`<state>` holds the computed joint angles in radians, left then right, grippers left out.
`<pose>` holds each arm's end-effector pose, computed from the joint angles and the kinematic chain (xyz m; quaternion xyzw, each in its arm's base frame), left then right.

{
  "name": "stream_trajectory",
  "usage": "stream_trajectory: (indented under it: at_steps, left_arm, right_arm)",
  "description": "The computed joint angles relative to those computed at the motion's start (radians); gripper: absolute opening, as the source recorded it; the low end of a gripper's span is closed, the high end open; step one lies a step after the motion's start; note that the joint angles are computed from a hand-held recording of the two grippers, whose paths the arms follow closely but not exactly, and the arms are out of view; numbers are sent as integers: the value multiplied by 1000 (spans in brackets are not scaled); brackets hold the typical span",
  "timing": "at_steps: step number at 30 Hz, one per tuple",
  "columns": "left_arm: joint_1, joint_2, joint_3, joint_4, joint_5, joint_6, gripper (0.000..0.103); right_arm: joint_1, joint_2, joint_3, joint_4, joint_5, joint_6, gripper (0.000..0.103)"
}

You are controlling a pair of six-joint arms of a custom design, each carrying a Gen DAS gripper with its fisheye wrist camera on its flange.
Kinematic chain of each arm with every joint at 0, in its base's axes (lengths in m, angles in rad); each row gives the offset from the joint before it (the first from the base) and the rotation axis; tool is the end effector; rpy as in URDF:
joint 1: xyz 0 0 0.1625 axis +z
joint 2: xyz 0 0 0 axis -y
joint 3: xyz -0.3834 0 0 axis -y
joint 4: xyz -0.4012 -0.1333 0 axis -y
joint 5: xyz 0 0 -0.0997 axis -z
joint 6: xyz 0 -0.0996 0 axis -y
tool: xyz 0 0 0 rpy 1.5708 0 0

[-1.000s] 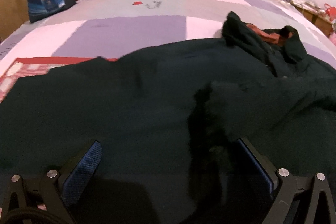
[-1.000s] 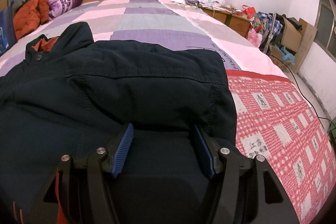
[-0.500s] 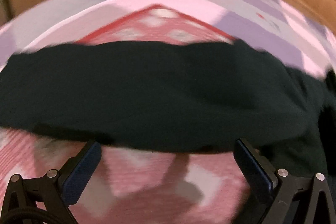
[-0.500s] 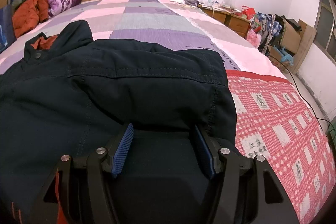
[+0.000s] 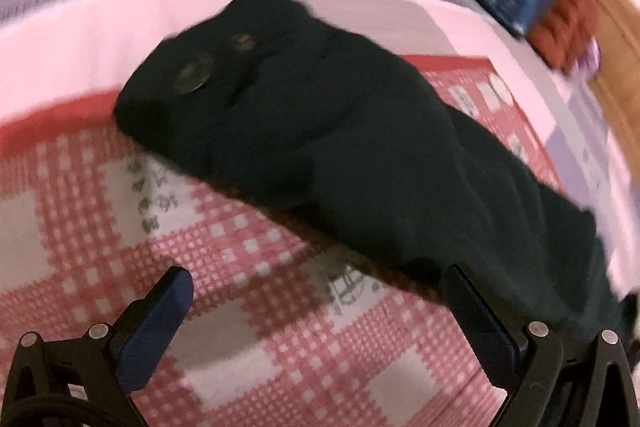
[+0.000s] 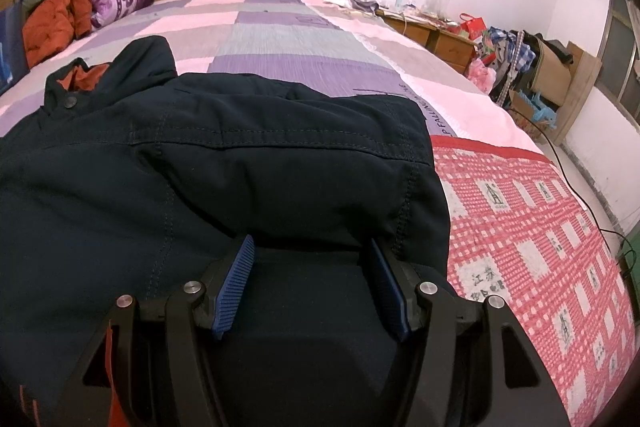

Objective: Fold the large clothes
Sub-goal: 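Grasp the buttoned sleeve cuff with the left gripper and lift it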

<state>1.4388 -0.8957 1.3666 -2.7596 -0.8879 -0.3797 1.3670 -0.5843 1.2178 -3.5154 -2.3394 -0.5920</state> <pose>0.0993 -0.7426 0.2872 -0.2257 0.8609 -0.3996 0.2195 -0.0866 -0.7356 0.2145 -0.0825 -0.7652 0.4058 0.4930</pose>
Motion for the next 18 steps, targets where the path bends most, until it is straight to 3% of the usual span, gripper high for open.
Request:
stream_trajectory:
  at_steps: [4,11,12,13,14,18]
  left_arm:
    - [22,48,-64,-46,-28,-16,103]
    - [46,199,-329,29,-68,-45,100]
    - [46,203,-334,11,-79,-40,78]
    - [46,209,-343,-5,-110,-32,43]
    - [42,210,-342,-19,-134,-23,26]
    - [-26,243,-386,-51,-49,176,20]
  right_arm:
    - [1,5,-6,-2,-6,-6,62]
    - [6,12,-16,-4,-20,-14,62]
    - [6,13,-17,-4,-22,-15,62]
    - [6,13,-18,-4,-23,-17,62]
    - [6,12,-17,-5,-23,-18,62]
    - [6,11,-15,-4,-22,-16,62]
